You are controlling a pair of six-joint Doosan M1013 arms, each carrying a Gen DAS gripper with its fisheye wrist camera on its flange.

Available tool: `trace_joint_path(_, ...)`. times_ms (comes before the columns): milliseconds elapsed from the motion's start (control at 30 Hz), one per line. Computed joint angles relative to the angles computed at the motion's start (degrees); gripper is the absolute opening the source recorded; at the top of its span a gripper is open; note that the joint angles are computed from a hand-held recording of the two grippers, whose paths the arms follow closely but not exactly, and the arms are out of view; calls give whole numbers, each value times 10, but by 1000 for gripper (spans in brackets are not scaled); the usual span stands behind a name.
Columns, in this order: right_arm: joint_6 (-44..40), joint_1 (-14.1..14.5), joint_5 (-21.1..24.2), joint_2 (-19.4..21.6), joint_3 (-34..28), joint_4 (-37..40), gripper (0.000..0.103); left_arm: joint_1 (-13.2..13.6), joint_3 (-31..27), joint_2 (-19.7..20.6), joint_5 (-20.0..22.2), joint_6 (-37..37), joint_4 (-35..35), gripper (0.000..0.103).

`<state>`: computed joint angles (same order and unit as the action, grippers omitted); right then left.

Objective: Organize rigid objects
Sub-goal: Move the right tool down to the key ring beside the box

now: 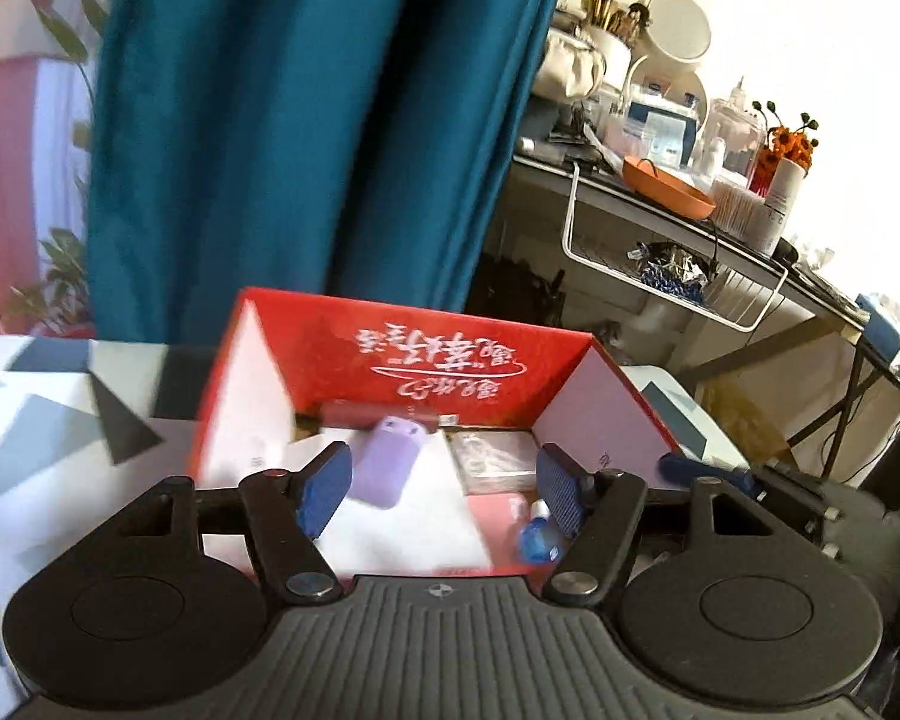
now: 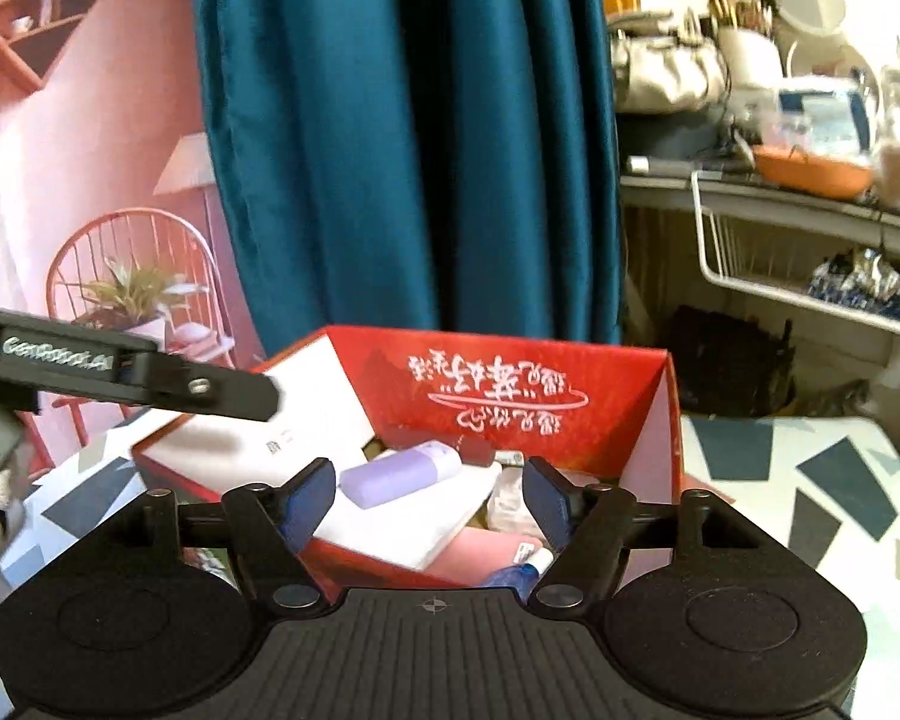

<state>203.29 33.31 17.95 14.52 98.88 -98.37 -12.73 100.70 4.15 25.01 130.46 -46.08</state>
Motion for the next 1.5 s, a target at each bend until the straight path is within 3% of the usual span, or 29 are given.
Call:
trace_joint_path(267,18,35,43,-12,19,-43,69,23,52,-44,-4,-35,80,70)
trace_joint_path(467,-41,54,41,-8,24,-2,65,42,78,-52,11,-38,66,70)
trace_joint_path(700,-159,61,9,12,16,90,49,41,99,-44,8,-68,72,66)
trace_joint_path(800,-221,57,-10,24,11,151,41,34,99,-37,5,-91,80,51)
trace_joint_path(867,-255,54,-19,33,8,182,37,32,96,-31,14,-71,46,43)
trace_joint_path(967,-313,48,-33,43,2,239,28,24,93,-23,22,-22,2,43)
trace_joint_path(1300,-529,34,-68,67,-21,448,26,7,93,-8,21,-53,44,42)
trace_joint_path(1500,-586,34,-57,74,-29,500,26,7,92,-5,24,-82,72,42)
